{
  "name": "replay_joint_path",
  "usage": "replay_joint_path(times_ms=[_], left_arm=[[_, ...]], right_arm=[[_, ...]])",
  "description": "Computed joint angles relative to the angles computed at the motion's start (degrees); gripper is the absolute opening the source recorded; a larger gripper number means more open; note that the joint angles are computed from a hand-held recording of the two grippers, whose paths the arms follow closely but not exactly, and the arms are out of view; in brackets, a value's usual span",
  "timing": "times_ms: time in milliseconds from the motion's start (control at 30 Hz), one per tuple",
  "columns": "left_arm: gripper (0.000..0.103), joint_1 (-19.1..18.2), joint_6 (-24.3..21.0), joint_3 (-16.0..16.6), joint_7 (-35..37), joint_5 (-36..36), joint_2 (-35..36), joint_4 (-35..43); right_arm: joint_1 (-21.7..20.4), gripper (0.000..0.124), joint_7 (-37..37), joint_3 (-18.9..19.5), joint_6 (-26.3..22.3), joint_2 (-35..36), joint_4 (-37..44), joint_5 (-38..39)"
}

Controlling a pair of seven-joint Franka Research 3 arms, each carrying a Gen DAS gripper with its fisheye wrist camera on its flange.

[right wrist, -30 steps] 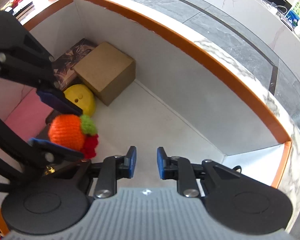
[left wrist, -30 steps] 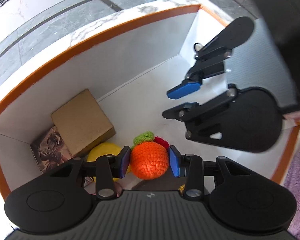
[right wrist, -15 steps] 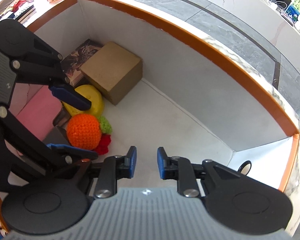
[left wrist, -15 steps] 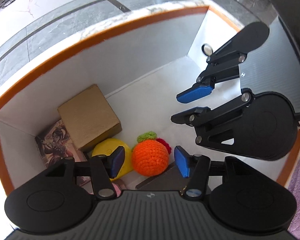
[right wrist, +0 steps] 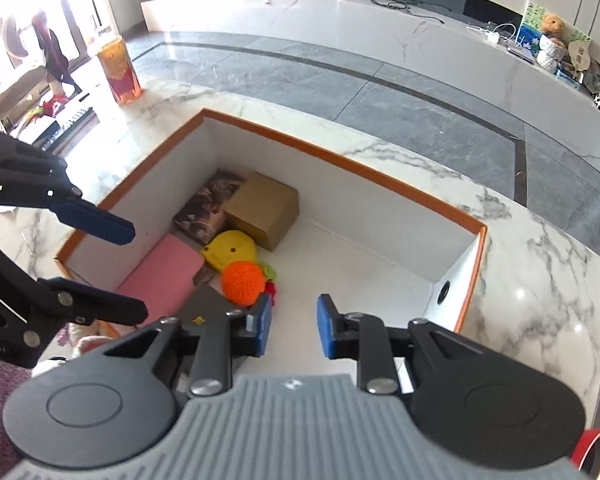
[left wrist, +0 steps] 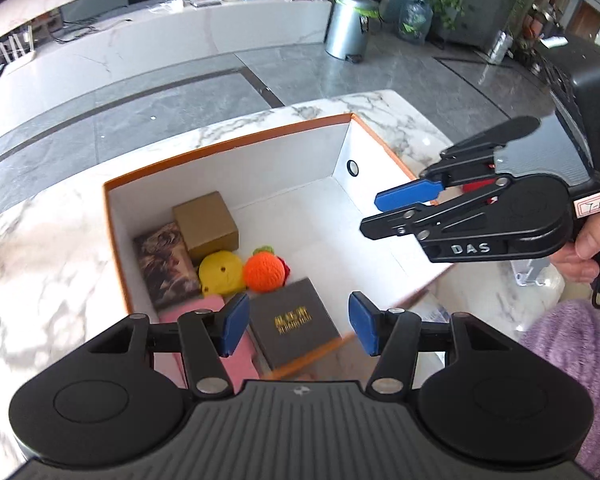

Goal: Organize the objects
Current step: 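Move both tools to the plush toys beside the orange box, then grasp the white plush dog with the left tool while the right tool grasps the red panda plush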

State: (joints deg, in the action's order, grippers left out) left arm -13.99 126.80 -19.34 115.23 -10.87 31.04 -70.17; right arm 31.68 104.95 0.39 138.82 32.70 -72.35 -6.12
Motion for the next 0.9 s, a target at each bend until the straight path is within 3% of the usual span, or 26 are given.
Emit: replay_joint_path(times_ms=[33, 167, 233, 300, 433, 600, 767, 900], left_arm=[[0.065, 1.3, 2.0, -0.5, 0.3, -1.8, -3.5, -5.0], [0.065, 3.7, 8.5, -0.5, -1.3, -7.9, -15.9, -21.9], [0.065, 2.5, 13.4, 0.9, -5.2, -7.3, -20.4, -29.6], [0.065, 1.5, 16.8, 1.8, -9.3, -7.1, -23.0, -35.1], [0.065, -0.6, 21.8, 2.1, -15.0, -6.8, -23.6, -40.5], [0.064, -1.0, 23.3, 2.1, -19.7, -6.7, -23.0, -42.8], [0.064, -2.3, 23.1, 2.5, -26.5, -0.1, -20.8, -42.3], [0.064, -2.3, 25.2, 2.5, -30.8, 3.1, -20.3, -43.2]], right_arm=[[0.9, 0.027, 1.8, -0.4, 4.3, -2.6, -5.0, -0.6], [3.7, 0.033, 10.5, -1.5, 13.0, -12.6, -19.7, -5.4], [6.4, 0.034, 22.2, -2.1, 16.8, -17.1, -27.5, -13.1], [9.0, 0.034, 31.0, -3.6, 21.4, -17.1, -31.4, -15.8], [8.0, 0.034, 37.3, 0.2, 28.8, -16.6, -37.1, -12.1], [11.1, 0.034, 41.2, -0.8, 31.6, -14.6, -38.8, -9.7], [13.1, 0.042, 38.8, 0.3, 30.4, -11.1, -37.1, -6.7], [16.7, 0.044, 40.5, -2.6, 28.1, -9.7, -35.5, -7.9]])
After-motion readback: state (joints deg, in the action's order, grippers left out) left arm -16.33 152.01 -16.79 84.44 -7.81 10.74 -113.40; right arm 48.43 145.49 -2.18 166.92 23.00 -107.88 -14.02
